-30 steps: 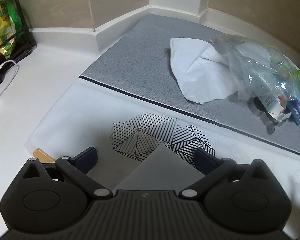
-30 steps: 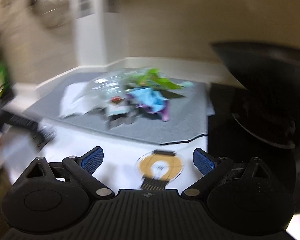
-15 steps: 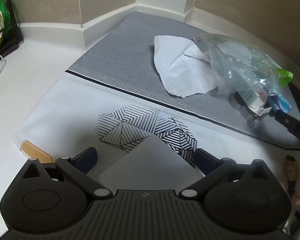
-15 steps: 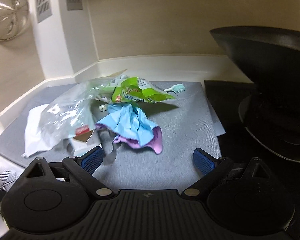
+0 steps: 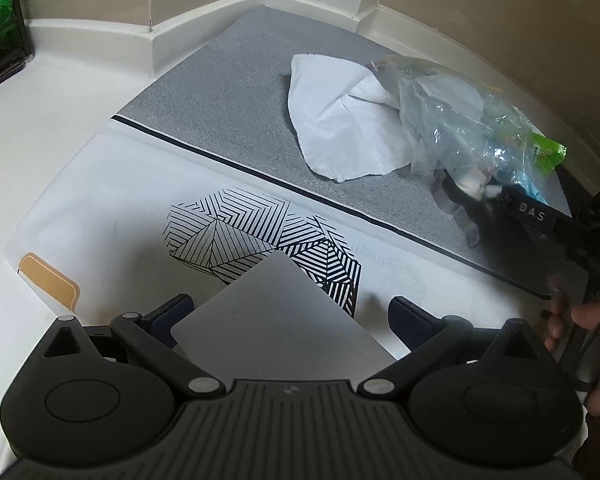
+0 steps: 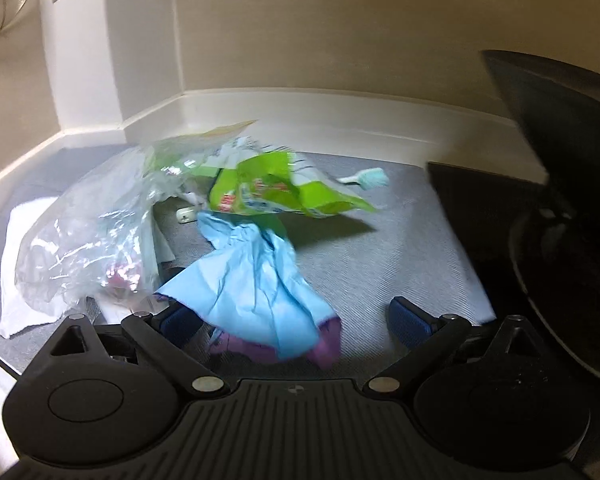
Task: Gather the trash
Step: 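Grasp the blue-purple cloth with the right tool while the left tool grasps a clear plastic sheet, then lift the cloth with the right tool while the left tool grasps the black-white patterned paper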
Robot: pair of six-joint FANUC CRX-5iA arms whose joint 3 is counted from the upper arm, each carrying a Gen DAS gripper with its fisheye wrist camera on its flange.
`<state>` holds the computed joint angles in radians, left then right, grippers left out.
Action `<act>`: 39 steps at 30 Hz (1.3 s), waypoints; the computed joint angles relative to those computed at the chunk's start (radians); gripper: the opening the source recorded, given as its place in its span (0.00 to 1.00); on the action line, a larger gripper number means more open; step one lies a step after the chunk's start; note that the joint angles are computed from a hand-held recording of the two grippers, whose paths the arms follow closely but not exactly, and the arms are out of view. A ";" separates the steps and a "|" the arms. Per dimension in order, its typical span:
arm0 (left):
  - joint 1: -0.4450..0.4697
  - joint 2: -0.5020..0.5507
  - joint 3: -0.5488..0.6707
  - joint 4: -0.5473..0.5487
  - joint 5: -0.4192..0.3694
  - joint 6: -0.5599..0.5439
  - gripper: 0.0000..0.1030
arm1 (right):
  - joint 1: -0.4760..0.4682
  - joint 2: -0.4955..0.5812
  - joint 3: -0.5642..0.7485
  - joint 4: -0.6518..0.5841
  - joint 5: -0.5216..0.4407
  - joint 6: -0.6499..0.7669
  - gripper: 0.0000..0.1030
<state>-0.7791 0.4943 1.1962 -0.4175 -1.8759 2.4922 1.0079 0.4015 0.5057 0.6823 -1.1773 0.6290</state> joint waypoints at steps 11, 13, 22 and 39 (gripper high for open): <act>-0.022 -0.035 -0.027 -0.042 0.013 0.023 0.73 | 0.025 -0.101 -0.157 0.042 0.129 -0.042 0.26; -0.031 -0.049 -0.041 -0.052 0.031 0.037 0.72 | 0.034 -0.132 -0.184 0.036 0.134 -0.074 0.22; -0.075 -0.119 -0.109 -0.098 0.104 0.110 0.71 | 0.100 -0.322 -0.396 0.095 0.199 -0.214 0.21; -0.215 -0.180 -0.147 -0.242 0.042 0.168 0.71 | 0.189 -0.514 -0.579 0.102 0.234 -0.296 0.21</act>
<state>-0.9941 0.3141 1.0496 -0.6592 -1.8343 2.6599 1.1972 -0.1123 -0.0736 0.7845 -0.9438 0.3333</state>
